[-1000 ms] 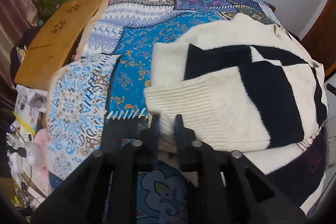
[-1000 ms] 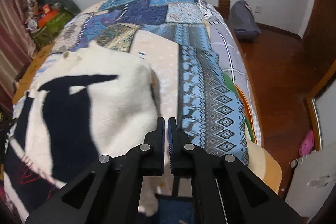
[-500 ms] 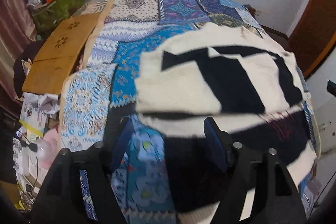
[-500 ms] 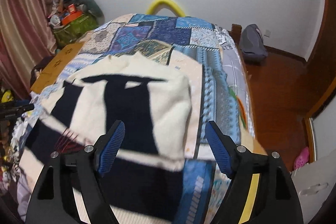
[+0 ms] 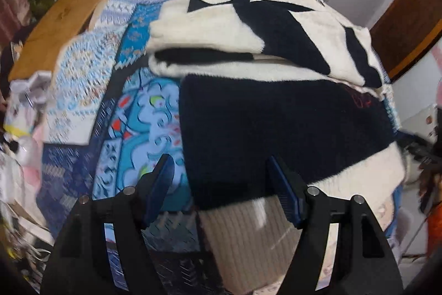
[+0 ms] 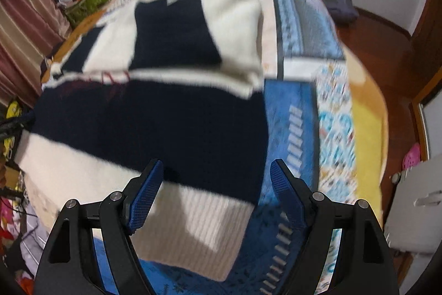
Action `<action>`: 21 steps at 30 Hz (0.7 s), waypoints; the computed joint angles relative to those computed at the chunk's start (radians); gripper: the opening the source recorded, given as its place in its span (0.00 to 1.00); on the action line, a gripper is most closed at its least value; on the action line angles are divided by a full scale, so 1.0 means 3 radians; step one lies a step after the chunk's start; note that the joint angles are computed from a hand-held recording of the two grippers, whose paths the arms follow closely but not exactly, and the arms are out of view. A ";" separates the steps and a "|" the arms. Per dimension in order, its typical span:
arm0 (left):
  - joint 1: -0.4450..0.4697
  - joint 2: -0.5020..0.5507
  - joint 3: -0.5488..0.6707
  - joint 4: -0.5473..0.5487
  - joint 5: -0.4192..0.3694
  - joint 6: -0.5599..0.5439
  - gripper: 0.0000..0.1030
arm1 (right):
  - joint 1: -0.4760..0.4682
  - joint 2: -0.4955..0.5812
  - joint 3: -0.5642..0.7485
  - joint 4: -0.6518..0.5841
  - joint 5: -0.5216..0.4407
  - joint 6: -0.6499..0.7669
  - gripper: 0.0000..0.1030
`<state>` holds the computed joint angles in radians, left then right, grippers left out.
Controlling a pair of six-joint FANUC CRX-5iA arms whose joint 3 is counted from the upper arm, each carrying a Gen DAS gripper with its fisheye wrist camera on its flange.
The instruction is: Fold small clothes
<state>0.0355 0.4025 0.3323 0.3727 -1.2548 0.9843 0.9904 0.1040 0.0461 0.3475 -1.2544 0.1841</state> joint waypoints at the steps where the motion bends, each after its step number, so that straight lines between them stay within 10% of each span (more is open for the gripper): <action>1: 0.0016 -0.0008 -0.0032 0.0048 -0.0007 -0.0008 0.68 | 0.0005 -0.0009 -0.0016 -0.0012 0.0024 -0.0029 0.74; 6: 0.0036 -0.0164 -0.0345 0.0256 0.0130 -0.0272 0.48 | -0.0041 -0.0199 -0.0291 -0.0108 0.0475 -0.0272 0.55; 8: 0.0034 -0.0173 -0.0375 0.0328 0.0096 -0.0334 0.24 | -0.0044 -0.0216 -0.0314 -0.0119 0.0538 -0.0263 0.43; 10: 0.0037 -0.0121 -0.0311 0.0379 -0.0007 -0.0305 0.13 | -0.0069 -0.0233 -0.0294 -0.0210 0.0616 -0.0168 0.14; 21: 0.0058 0.0219 0.0544 0.0747 -0.0101 0.0058 0.10 | -0.0021 0.0100 0.0428 0.0505 0.0112 0.0339 0.12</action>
<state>0.0529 0.4683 0.4954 0.5969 -1.2851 1.0016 0.9839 0.1342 0.1746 0.4991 -1.2208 0.2857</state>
